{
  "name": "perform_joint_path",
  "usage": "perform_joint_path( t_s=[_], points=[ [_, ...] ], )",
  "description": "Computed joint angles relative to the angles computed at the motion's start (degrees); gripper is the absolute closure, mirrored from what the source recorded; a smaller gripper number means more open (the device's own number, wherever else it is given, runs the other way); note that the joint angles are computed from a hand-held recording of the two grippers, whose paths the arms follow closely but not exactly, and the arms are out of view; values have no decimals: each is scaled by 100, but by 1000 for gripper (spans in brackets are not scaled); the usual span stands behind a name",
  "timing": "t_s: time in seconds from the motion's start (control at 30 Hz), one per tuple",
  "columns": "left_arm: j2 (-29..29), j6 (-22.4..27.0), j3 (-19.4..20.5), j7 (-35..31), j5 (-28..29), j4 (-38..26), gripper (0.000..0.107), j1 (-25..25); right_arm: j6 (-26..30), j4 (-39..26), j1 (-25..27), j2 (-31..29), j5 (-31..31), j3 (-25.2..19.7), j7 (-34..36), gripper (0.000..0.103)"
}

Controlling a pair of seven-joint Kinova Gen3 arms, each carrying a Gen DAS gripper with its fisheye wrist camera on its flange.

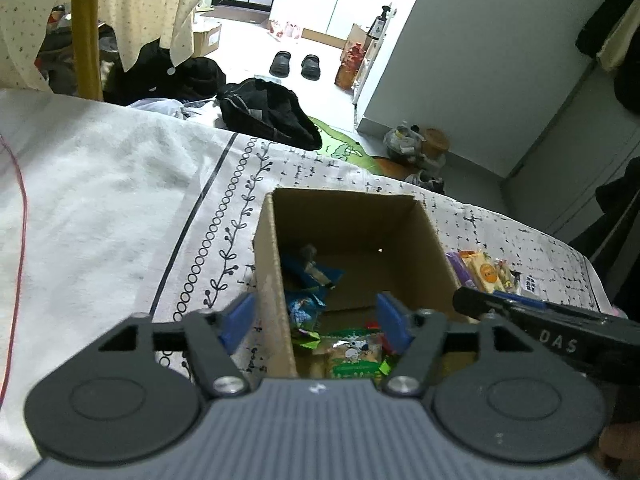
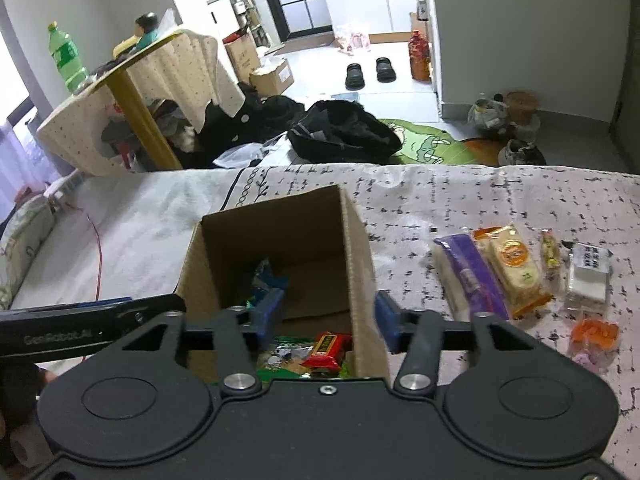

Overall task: Organize snacks
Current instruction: 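Open both tools to drop the candy and chocolate bar into the box, then move both tools back over the remaining snacks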

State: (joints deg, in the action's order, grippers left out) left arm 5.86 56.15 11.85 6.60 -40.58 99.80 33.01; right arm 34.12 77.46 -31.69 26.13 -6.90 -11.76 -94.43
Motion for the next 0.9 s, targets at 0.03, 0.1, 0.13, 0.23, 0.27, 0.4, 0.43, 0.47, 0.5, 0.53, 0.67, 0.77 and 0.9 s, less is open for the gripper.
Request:
perform_joint_path(
  t_s=[0.03,0.1,0.13,0.23,0.27,0.4,0.43,0.47,0.5,0.53,0.67,0.77,0.9],
  points=[
    [10,32,19,9,-37,-22,31,29,-31,64,27,-44,-10,16,-15,43],
    [84,119,45,-9,-83,-121,26,89,-23,137,84,-100,-19,42,-37,40],
    [132,146,48,-55,-64,-187,25,111,-8,169,112,-123,-23,50,-45,38],
    [232,87,10,-249,122,-346,24,126,-45,333,190,-225,-16,86,-76,27],
    [269,74,-2,-309,172,-405,24,143,-91,420,217,-277,-6,101,-89,24],
    [418,51,-55,-473,189,-594,21,297,-129,604,321,-386,18,135,-136,20],
    [461,67,-72,-516,182,-647,21,340,-137,647,362,-411,18,135,-124,18],
    [520,106,-88,-556,165,-719,20,392,-157,696,371,-436,45,157,-141,16],
    [572,122,-114,-564,144,-766,19,444,-189,756,363,-470,93,195,-181,15],
    [626,134,-136,-593,144,-828,17,486,-228,822,368,-505,132,221,-211,13],
    [761,-19,-220,-892,270,-987,12,550,-304,979,487,-595,156,214,-184,9],
    [864,-34,-300,-958,290,-1101,10,656,-329,1076,549,-660,193,254,-237,8],
    [992,-42,-366,-1170,393,-1284,9,731,-373,1173,709,-714,157,236,-166,5]
  ],
)
